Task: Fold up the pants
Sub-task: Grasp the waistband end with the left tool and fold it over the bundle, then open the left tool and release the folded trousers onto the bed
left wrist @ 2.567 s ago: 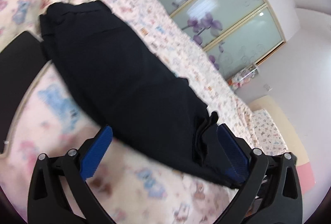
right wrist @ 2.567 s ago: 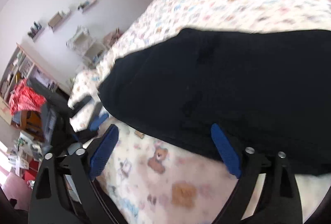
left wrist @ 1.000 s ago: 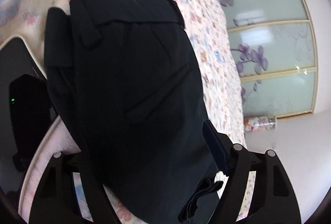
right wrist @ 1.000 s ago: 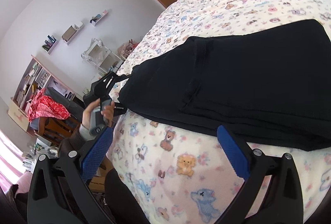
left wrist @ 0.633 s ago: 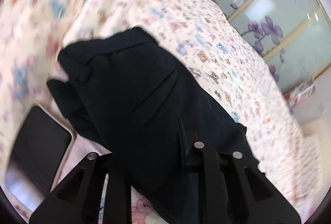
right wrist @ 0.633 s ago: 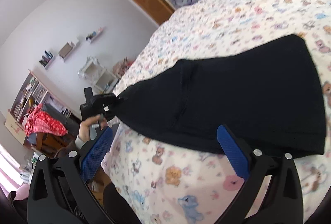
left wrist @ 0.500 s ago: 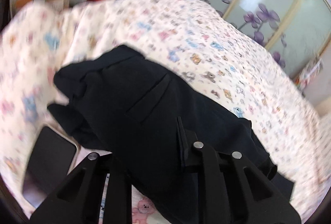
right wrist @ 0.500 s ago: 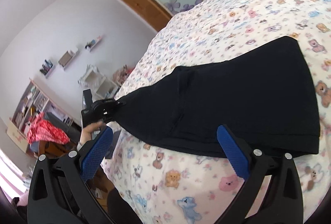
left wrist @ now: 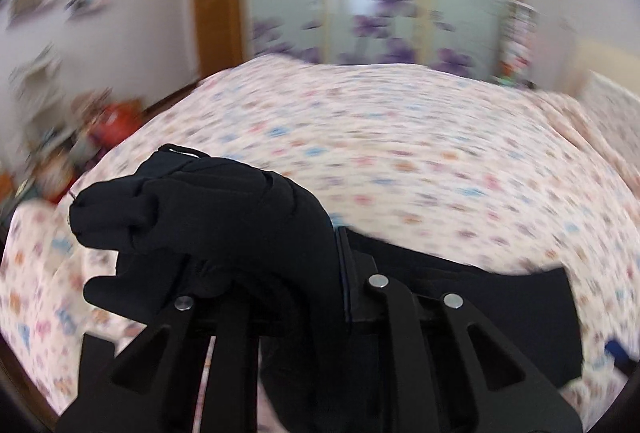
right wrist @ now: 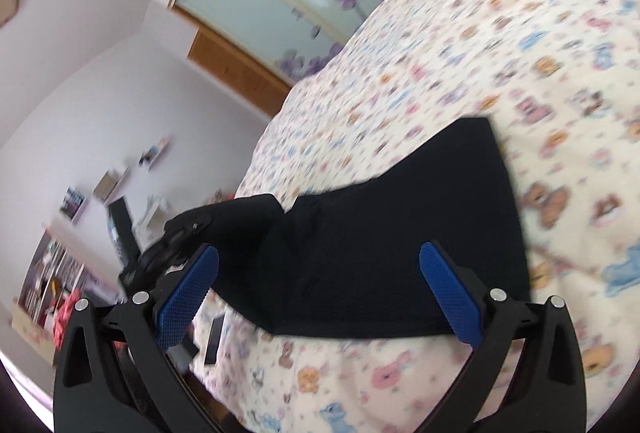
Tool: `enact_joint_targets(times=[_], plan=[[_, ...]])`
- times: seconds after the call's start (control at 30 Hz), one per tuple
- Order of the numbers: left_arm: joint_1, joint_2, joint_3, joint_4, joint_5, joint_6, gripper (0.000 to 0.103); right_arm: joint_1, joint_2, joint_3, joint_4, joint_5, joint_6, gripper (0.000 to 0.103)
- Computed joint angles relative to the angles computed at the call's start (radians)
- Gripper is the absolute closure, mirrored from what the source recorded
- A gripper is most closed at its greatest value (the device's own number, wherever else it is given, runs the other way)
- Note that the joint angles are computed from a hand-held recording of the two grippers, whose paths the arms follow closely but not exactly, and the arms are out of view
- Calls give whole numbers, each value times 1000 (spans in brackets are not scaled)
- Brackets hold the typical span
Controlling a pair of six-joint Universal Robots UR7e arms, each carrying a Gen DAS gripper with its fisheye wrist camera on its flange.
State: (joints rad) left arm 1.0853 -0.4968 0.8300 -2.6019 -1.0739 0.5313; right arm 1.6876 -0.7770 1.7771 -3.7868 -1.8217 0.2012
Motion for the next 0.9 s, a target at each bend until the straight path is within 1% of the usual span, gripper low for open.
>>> enact_joint_targets(times=[0.1,0.13,0.2,0.27,0.33,0.37,0.43,0.5,0.53,0.57,0.6,0.63,0.7,0.77,0.83,0.9], plan=[[-32,-57,168,-52,-71,71,88,-6,-14,28,-80,-34,16,1],[-45,-79,239,-70,-103,109,88,-9,-18,37,-112,-49,27,1],[-59,-104,337,-90,-143,176,88,-15,-24,52,-153,-74,48,1],[-72,-119,440,-113,-169,268,88,-23,-30,61,-165,-94,76,1],[-76,-114,493,-109,-159,306,87,-37,-41,68,-134,-88,108,1],[-73,-107,520,-131,-154,325,86,-46,-45,70,-113,-75,127,1],[-67,-94,551,-172,-137,385,85,-69,-54,81,-67,-25,175,1],[-62,-81,555,-155,-119,408,83,-88,-58,94,-52,22,215,1],[-62,-78,562,-170,-116,414,83,-102,-60,98,-41,54,242,1],[-57,-79,564,-184,-129,406,83,-112,-61,100,-34,77,264,1],[-53,-79,554,-168,-144,385,83,-121,-62,103,-31,93,288,1],[-46,-79,529,-125,-163,346,83,-129,-61,106,-30,105,314,1],[-40,-79,510,-89,-180,315,83,-134,-60,106,-26,109,330,1],[-39,-83,524,-112,-187,331,83,-131,-59,106,-32,101,326,1],[-37,-90,538,-118,-202,338,81,-123,-56,104,-51,85,305,1],[-33,-105,549,-107,-221,325,80,-109,-56,101,-56,49,269,1]])
